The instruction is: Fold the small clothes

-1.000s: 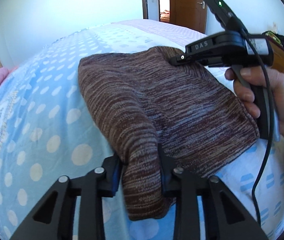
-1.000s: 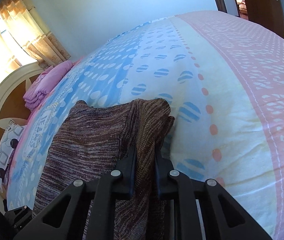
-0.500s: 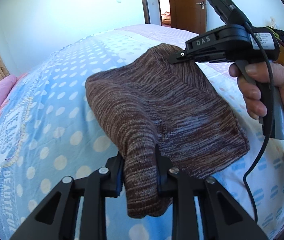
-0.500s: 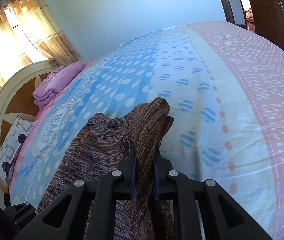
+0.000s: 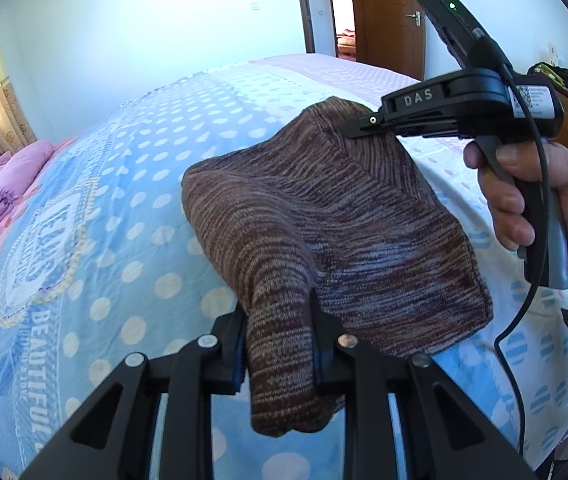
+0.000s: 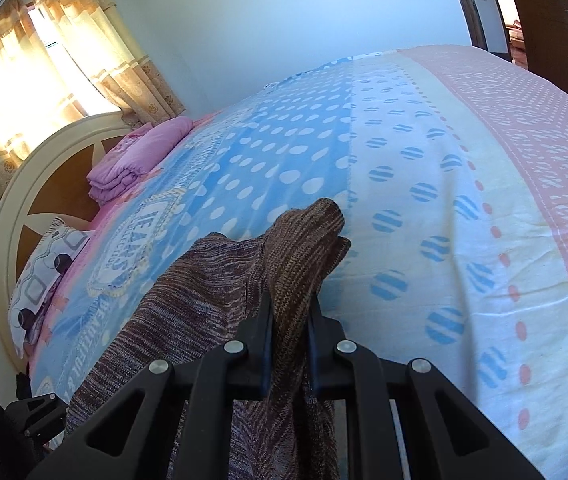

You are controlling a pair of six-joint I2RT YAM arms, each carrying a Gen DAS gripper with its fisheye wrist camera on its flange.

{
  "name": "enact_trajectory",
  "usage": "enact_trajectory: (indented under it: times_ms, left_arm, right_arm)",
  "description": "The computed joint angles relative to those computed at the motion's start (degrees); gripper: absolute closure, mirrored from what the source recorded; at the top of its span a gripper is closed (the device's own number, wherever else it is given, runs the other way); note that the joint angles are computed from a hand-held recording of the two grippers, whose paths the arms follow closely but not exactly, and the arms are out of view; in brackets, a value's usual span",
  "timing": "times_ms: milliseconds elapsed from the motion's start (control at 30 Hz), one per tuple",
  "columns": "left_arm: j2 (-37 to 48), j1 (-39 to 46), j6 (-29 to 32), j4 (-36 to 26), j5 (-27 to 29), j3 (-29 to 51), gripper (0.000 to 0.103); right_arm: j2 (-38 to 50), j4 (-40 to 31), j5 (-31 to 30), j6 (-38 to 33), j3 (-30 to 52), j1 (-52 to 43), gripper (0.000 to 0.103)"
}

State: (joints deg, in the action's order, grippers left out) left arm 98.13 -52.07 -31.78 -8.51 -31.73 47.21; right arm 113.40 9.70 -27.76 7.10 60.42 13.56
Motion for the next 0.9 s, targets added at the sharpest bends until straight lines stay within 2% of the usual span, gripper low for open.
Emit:
enact_trajectory:
  times_ms: [333,900]
  left_arm:
    - [-7.7,-1.8,-4.6,-3.4,-3.3,-6.1,0.078]
    - [-21.8,-5.2,-14.4,-16.2,-8.9,-14.0,0.078]
  right_arm:
    - [-1.2,1.4,0.6,2.4,-0.7,5.7,0.09]
    - [-1.3,2.7,2.6,6.6,0.9,16.8,0.09]
